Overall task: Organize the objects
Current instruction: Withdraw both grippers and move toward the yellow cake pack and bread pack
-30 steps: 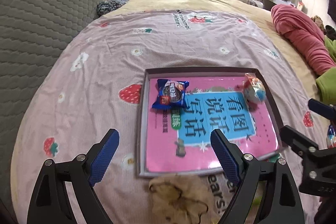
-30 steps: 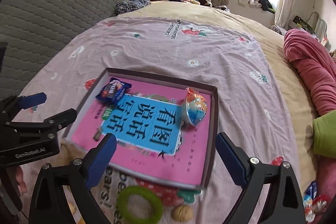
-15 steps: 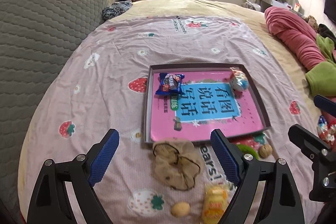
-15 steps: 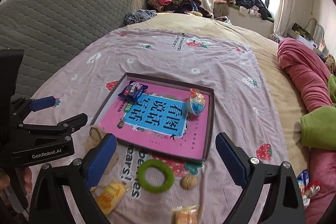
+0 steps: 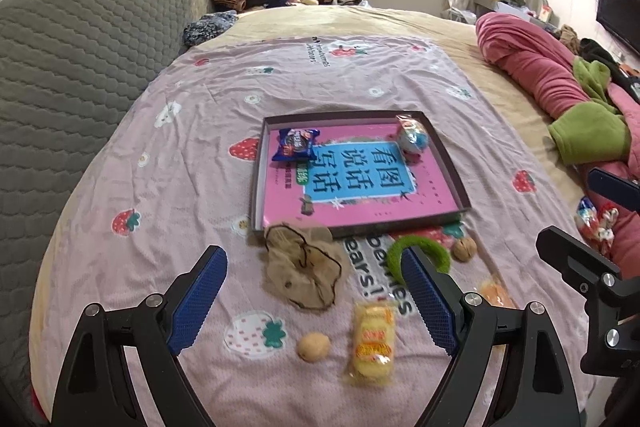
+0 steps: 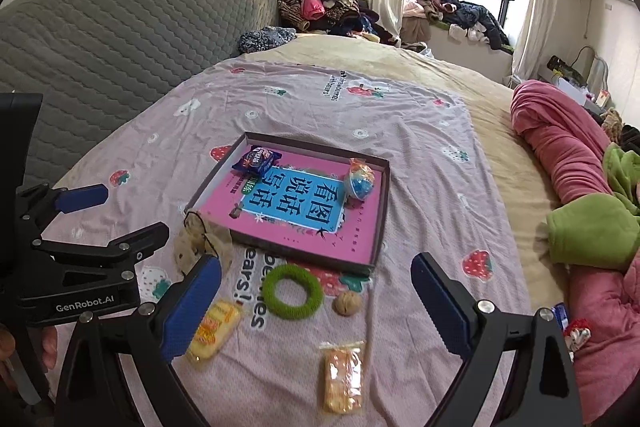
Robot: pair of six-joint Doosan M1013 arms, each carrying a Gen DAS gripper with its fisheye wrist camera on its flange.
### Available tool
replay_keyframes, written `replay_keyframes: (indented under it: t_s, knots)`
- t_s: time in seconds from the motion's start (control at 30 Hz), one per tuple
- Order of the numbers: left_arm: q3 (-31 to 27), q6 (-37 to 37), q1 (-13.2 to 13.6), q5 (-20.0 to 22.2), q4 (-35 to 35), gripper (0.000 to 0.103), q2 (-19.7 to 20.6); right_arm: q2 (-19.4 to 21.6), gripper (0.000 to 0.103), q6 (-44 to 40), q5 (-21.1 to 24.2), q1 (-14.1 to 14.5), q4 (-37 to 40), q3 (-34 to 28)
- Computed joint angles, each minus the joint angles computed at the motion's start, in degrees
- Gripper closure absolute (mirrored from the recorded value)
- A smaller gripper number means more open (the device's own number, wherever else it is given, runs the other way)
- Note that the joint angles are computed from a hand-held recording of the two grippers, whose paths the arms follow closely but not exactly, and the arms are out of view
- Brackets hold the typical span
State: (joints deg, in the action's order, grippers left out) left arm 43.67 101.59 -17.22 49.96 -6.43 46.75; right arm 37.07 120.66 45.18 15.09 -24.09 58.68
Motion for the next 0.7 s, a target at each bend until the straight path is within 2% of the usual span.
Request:
replay_keyframes:
  t_s: [0.4,0.7]
  knots:
    - [8.3,1.9,-0.4,-4.7,-2.1,0.013,-4.1,-3.4,0.007,3.3,-2.3,0.3,-1.1,7.6]
    - [10.4,4.7,-0.9,-5.3,-3.8,0.013,-4.6,-3.8,0.007,4.0,-2.7,0.1,-0.3,10.0]
